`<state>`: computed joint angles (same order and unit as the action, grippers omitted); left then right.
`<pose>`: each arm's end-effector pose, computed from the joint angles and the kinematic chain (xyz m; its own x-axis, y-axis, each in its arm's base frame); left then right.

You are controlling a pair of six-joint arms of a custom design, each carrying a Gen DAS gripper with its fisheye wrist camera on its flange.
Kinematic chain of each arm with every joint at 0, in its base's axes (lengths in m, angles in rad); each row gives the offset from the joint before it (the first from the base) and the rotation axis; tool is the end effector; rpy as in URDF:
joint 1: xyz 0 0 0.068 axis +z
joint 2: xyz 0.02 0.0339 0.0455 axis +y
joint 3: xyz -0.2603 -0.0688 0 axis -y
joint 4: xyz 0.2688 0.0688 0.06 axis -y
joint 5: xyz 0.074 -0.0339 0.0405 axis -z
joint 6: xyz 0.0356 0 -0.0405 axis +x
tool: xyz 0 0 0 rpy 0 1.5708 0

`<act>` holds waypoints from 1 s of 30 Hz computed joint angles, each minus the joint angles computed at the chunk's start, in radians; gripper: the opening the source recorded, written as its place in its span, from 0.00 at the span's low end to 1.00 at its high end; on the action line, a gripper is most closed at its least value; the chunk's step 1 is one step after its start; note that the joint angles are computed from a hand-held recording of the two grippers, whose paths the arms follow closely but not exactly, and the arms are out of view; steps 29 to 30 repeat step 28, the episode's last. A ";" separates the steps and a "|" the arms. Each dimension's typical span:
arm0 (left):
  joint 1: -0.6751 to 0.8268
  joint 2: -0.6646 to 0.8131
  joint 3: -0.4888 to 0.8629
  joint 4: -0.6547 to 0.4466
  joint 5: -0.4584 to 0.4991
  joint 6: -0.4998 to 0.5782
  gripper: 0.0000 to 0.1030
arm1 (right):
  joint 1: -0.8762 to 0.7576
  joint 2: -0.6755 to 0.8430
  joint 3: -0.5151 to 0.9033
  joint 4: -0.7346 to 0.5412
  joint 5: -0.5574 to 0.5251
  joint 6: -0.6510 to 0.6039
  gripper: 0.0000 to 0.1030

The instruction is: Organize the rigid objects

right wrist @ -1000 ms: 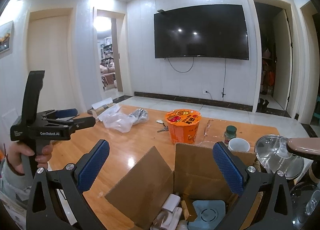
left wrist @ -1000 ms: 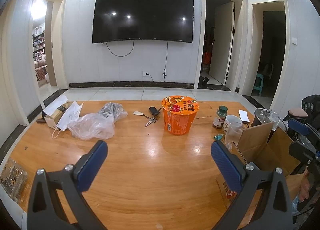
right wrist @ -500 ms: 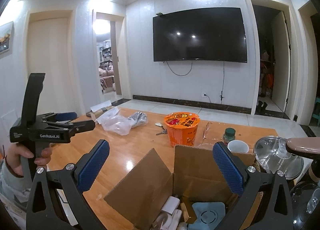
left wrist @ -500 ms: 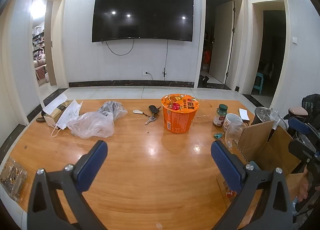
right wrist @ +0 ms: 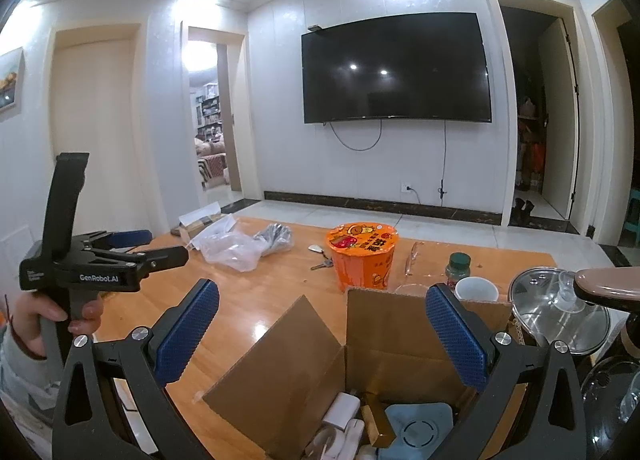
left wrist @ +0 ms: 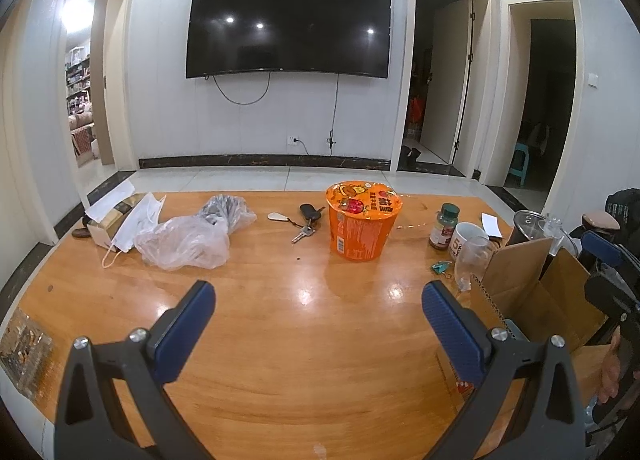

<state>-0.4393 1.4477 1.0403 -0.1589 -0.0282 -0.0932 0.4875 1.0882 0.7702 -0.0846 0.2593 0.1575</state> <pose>0.3182 -0.1484 0.2616 -0.5210 0.1421 -0.8416 0.3567 0.9321 -0.0635 0.2455 0.1198 0.2745 -0.3802 -0.0300 -0.9244 -0.1870 0.9813 0.0451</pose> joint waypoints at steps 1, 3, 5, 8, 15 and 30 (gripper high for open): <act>0.000 0.000 -0.001 0.001 0.001 0.000 0.99 | 0.001 0.003 0.005 -0.008 -0.002 -0.004 1.00; -0.002 0.000 -0.001 0.000 -0.001 0.002 0.99 | 0.005 0.007 0.008 -0.017 0.000 -0.010 1.00; -0.003 0.002 0.000 0.000 -0.004 0.003 0.99 | 0.010 0.004 0.006 -0.017 0.007 -0.012 1.00; -0.004 0.002 0.001 -0.001 -0.004 0.002 0.99 | 0.014 0.004 0.007 -0.018 0.007 -0.011 1.00; -0.003 0.003 0.001 -0.001 -0.003 0.002 0.99 | 0.017 0.016 0.013 -0.016 0.007 -0.010 1.00; 0.002 -0.001 -0.005 0.006 0.010 -0.004 0.99 | 0.012 0.029 0.020 -0.012 -0.007 0.005 1.00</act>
